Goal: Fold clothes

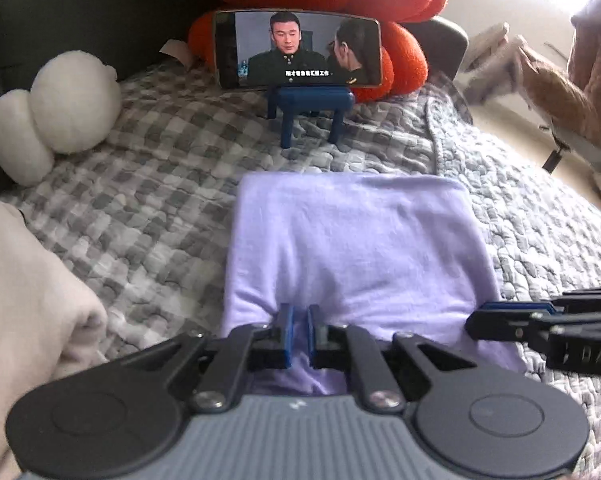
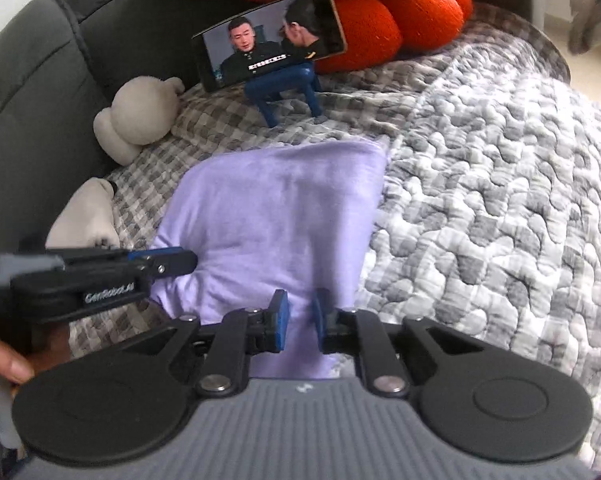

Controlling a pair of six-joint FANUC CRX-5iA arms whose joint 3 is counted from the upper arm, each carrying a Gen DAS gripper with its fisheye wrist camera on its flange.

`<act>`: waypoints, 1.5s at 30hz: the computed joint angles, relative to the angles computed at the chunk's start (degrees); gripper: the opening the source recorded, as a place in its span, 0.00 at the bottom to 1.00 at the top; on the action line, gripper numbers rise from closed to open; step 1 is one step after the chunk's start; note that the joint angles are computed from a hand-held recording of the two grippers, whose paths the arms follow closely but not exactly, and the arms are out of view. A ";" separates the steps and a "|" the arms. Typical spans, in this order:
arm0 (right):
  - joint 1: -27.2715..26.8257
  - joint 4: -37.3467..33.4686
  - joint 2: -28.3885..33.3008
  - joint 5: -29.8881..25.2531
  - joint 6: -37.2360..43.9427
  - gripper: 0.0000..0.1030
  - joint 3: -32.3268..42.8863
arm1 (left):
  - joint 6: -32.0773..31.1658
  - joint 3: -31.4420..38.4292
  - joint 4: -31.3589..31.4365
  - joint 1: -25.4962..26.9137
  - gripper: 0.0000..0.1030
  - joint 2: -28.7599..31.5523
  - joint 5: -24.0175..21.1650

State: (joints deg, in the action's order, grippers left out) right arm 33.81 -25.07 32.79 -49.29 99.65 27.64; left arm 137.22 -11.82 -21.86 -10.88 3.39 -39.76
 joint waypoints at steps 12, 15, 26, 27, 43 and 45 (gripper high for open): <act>-0.64 -3.93 2.36 6.44 1.63 0.17 2.53 | 2.78 -1.52 -1.96 -0.73 0.07 -0.85 1.73; -0.67 -4.42 4.09 7.74 2.24 0.12 3.97 | 2.20 -2.66 -0.84 -0.08 0.06 -1.40 3.16; -1.58 -7.39 7.97 14.16 2.68 0.00 6.31 | 1.32 -2.98 -2.89 -1.15 0.06 -1.48 3.78; -1.47 -6.93 8.08 14.69 2.40 0.00 6.23 | 1.21 -2.78 -3.19 -1.32 0.06 -1.38 3.52; -0.59 1.56 4.29 20.16 -4.88 0.16 1.51 | 2.81 -0.24 -6.25 -3.63 0.06 -0.12 -0.48; -1.08 -1.20 3.33 18.85 -1.44 0.16 1.72 | 2.76 -0.18 -6.23 -3.70 0.06 -0.12 -0.63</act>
State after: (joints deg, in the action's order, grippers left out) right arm 32.73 -26.27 36.12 -30.44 98.21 29.37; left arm 139.99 -12.00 -28.09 -14.58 3.27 -40.39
